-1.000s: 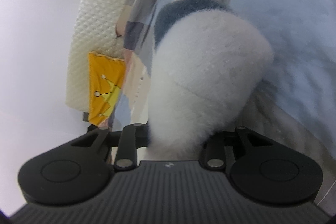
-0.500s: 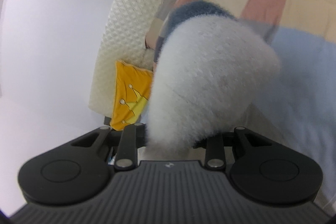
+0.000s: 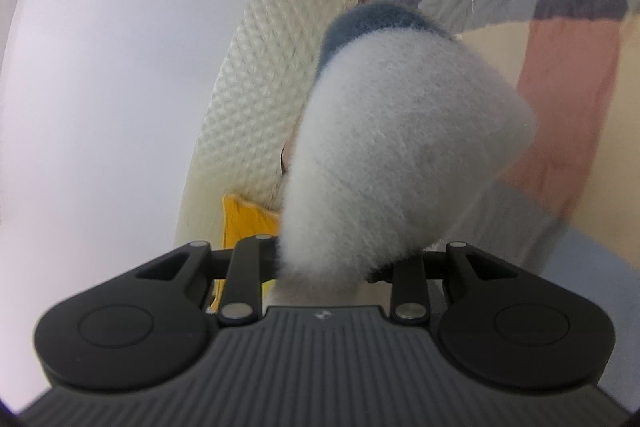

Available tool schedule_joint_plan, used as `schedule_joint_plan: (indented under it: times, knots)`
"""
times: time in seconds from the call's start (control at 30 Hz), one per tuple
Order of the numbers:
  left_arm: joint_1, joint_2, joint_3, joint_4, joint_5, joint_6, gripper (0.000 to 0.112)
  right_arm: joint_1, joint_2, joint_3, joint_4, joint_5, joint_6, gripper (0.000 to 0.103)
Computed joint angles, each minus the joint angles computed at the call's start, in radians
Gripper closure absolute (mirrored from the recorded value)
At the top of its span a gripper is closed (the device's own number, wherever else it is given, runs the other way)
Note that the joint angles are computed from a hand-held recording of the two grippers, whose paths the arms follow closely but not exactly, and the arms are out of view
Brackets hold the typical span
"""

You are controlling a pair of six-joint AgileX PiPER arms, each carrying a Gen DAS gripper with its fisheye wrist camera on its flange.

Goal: Fold large clothes
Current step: 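Lift the sweater end with both tools and fold it over the bundle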

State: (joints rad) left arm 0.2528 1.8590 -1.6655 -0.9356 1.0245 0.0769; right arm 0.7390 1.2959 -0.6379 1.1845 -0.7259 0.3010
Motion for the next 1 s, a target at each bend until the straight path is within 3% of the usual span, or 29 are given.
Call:
schedule_joint_plan:
  times: [0.13,0.23,0.33,0.53,0.67,0.83,0.93,1.0]
  knots:
    - [-0.113,0.104,-0.148,0.029,-0.065,-0.02,0.069,-0.181,0.035,0.006,-0.196,0.092,0.159,0.07]
    - [-0.191,0.204,-0.279,0.066,-0.084,-0.106,0.069,-0.333,0.052,0.025,-0.431,0.146,0.359,0.07]
    - [-0.266,0.294,-0.394,0.099,-0.117,-0.168,0.069,-0.46,0.086,0.028,-0.621,0.158,0.495,0.07]
    - [-0.38,0.483,-0.56,0.038,-0.194,-0.142,0.069,-0.688,0.138,0.037,-0.964,0.176,0.767,0.07]
    - [-0.424,0.57,-0.595,-0.008,-0.239,-0.092,0.069,-0.797,0.207,0.06,-1.141,0.099,0.885,0.07]
    - [-0.438,0.666,-0.655,0.012,-0.227,-0.051,0.069,-0.85,0.309,0.101,-1.252,0.01,0.974,0.07]
    - [-0.422,0.616,-0.466,-0.125,-0.289,0.151,0.069,-0.859,0.355,0.16,-1.313,-0.056,1.037,0.07]
    - [-0.406,0.607,-0.402,-0.196,-0.288,0.248,0.069,-0.852,0.387,0.202,-1.315,-0.118,1.057,0.07]
